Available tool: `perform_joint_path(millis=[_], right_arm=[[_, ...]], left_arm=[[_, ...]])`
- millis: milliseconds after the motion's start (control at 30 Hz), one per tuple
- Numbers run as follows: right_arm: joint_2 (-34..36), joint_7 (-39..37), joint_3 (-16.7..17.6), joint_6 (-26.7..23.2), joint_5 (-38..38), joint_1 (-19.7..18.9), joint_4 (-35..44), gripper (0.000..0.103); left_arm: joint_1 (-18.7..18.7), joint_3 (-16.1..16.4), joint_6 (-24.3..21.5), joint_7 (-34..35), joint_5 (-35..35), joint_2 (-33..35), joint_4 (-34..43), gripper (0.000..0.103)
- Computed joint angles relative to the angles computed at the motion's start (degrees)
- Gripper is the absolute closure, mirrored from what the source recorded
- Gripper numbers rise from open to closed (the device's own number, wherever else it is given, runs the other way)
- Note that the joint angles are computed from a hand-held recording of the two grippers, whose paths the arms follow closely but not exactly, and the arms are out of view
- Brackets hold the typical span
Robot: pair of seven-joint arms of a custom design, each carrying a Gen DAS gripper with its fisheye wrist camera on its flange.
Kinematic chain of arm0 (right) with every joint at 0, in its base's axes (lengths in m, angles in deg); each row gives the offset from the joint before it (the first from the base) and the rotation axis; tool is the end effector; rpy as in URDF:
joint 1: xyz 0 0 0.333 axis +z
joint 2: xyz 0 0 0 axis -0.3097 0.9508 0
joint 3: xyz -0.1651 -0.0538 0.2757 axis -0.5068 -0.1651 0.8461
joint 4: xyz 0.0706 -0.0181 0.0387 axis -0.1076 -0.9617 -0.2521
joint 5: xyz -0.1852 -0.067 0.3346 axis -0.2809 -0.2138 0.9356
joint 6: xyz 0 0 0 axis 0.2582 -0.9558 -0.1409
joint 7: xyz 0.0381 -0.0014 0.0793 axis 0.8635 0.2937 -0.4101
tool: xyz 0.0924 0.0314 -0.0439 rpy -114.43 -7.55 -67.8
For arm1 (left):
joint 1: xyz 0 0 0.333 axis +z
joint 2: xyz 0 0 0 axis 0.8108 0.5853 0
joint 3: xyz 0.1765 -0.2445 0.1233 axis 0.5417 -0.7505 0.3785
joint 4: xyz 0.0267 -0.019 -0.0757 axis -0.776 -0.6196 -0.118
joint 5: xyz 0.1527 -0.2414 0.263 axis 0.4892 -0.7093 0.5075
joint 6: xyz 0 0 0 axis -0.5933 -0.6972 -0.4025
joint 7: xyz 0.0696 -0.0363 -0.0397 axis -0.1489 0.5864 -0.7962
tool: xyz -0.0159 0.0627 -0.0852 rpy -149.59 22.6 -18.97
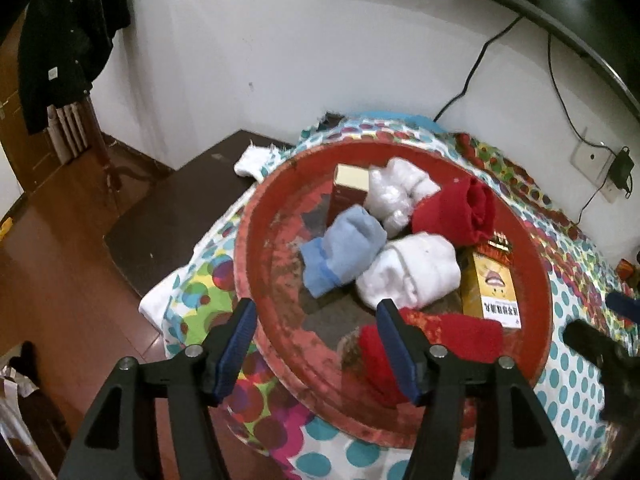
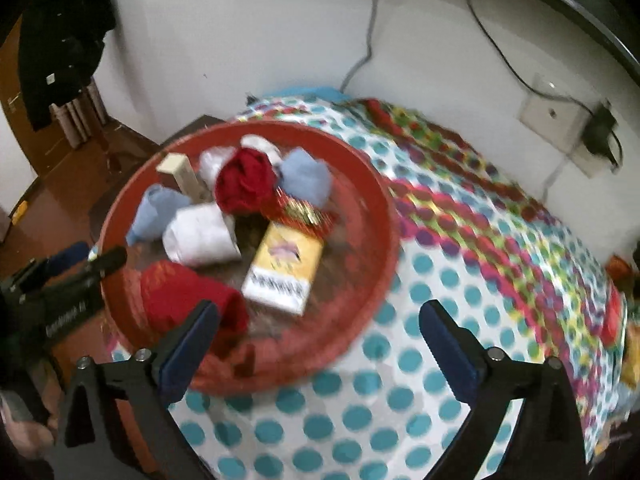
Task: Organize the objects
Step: 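Withdraw both grippers up from the red tray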
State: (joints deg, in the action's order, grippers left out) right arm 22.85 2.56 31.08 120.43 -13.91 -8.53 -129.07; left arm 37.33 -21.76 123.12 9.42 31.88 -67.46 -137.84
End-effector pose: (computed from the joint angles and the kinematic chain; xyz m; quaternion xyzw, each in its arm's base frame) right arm 0.4808 0.0968 0.4215 -0.7838 0.5519 -0.1824 0.2185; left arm 0.4544 -0.2967 0.4022 -0.7601 0.5642 -0.2260 0.2298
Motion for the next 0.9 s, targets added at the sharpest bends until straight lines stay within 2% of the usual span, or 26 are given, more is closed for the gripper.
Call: perform_joint_path(millis=[67, 133, 267, 500, 633, 767, 900], right_arm=[[-1.0, 0.6, -0.1, -0.6, -0.5, -0.6, -1.2, 0.001], [-1.8, 1.1, 0.0, -0.4, -1.1, -1.1, -2.5, 0.001], [-3.3, -0.4, -0.6, -1.6, 0.3, -0.4, -4.0, 0.001], [-4.2, -0.1, 0.3, -1.3, 0.0, -0.9, -4.9, 0.001], [-4.6, 0.1, 0.5, -1.5, -0.3, -0.9, -5.2, 0.001], [-4.5, 0.7, 0.9, -2.2, -1.4, -1.2, -5.1, 0.001], [-4.6, 0.0, 0.4, -3.1, -0.7, -0.5, -5.0, 0.001]], left_arm=[[-0.6, -0.5, -2.6, 1.6, -1.3, 0.3, 1.0, 0.039], [-1.1, -0.8, -3.2, 2.7, -1.3, 0.3, 1.4, 0.039], [-1.3, -0.6, 0.3, 4.6, -2.3, 0.4, 1.2, 0.039], [-2.1, -0.7, 1.6, 7.6, -3.6, 1.5, 2.5, 0.039], [-3.3, -1.1, -3.5, 9.3, -3.3, 2.8, 4.9, 0.039], [-4.1, -1.0, -5.1, 11.5, -4.1, 3.6, 5.9, 0.039], [-3.8, -0.6, -1.0, 12.1, -4.9, 2.8, 4.4, 0.039]])
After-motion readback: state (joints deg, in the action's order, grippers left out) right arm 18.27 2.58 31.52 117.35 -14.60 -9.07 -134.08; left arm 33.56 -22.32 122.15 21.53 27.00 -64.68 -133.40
